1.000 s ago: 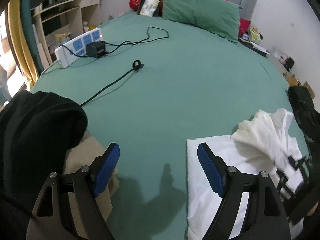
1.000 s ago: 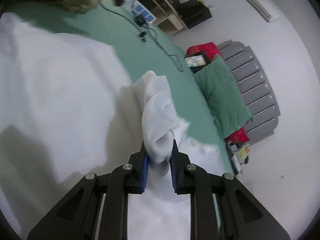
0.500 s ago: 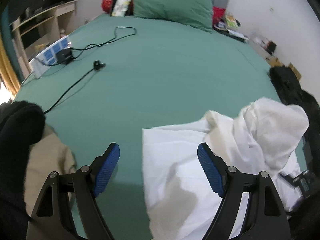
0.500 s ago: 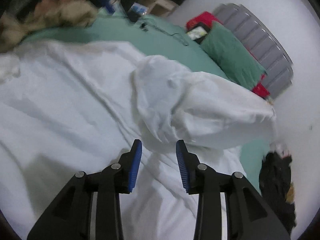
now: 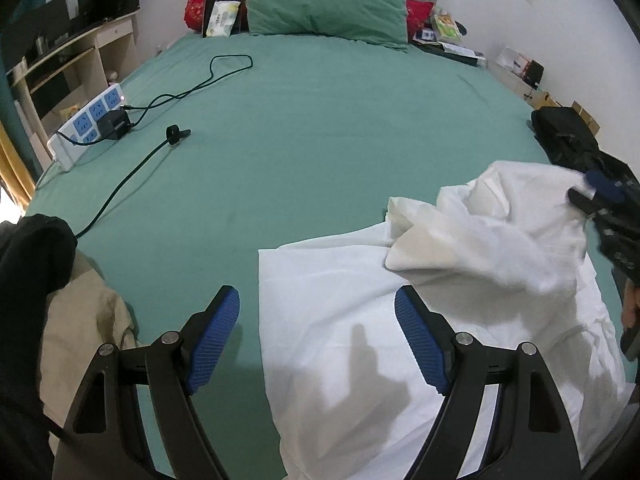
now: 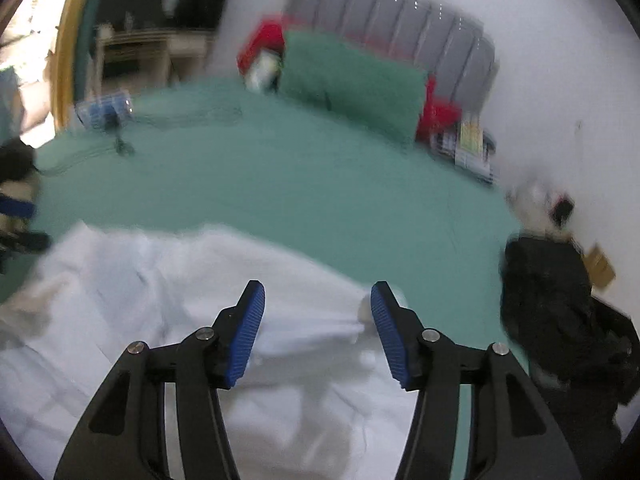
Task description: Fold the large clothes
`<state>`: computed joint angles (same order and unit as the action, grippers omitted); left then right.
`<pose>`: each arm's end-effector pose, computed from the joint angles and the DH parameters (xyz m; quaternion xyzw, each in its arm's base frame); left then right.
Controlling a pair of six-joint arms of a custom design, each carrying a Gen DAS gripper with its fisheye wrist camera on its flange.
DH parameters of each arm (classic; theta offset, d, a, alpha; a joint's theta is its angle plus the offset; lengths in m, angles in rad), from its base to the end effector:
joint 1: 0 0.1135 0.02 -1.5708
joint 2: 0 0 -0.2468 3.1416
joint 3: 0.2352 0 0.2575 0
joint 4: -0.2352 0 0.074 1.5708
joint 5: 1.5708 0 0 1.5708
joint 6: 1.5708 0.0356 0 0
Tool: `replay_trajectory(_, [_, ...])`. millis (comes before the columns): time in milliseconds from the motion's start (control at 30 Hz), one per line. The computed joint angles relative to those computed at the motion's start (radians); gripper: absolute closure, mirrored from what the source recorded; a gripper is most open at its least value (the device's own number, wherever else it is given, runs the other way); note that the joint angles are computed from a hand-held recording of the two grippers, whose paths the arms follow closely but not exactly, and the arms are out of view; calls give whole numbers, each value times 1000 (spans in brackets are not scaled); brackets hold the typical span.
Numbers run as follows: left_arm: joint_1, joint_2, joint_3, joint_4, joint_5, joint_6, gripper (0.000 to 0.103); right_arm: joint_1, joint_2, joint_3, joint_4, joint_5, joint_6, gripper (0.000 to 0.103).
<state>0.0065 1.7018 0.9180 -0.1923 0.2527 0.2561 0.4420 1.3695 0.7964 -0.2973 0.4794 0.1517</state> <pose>0.3328 -0.0067 0.1341 0.1547 0.9365 -0.0814 0.3039 0.2616 0.1056 0.1892 -0.0514 0.9146 -0.1158 0.3839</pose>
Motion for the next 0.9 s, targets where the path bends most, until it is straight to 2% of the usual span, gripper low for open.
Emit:
replay_trajectory(67, [-1,4,3,-3,-1,-1,20,-45,-14,-34,-25,-73,46,48])
replay_trajectory(167, [2,2,2,-7,5,-4,20,-36,-82,-114,-71,-72,81,48])
replay_trajectory(300, [0,-26,-20,-12,17,-1,20,-31,-143,-255,-101,-129,168,48])
replay_trajectory(433, [-15,-59,-55,-14,18,7,20,-2,-325,-390,-145,-147,277,48])
replay_trajectory(567, [-37,-61,-75,-6,7,17,20,73,-476,-400,-264,-14,360,48])
replay_trajectory(633, [-44,-60,-83,1,-3,19,20,107,-527,-377,-260,30,342,48])
replay_trajectory(733, [-46,-56,-86,3,-6,13,20,151,-415,-298,-151,63,267,48])
replay_trajectory(900, [-39,-44,-82,7,-10,5,20,108,-109,-185,32,-32,191,48])
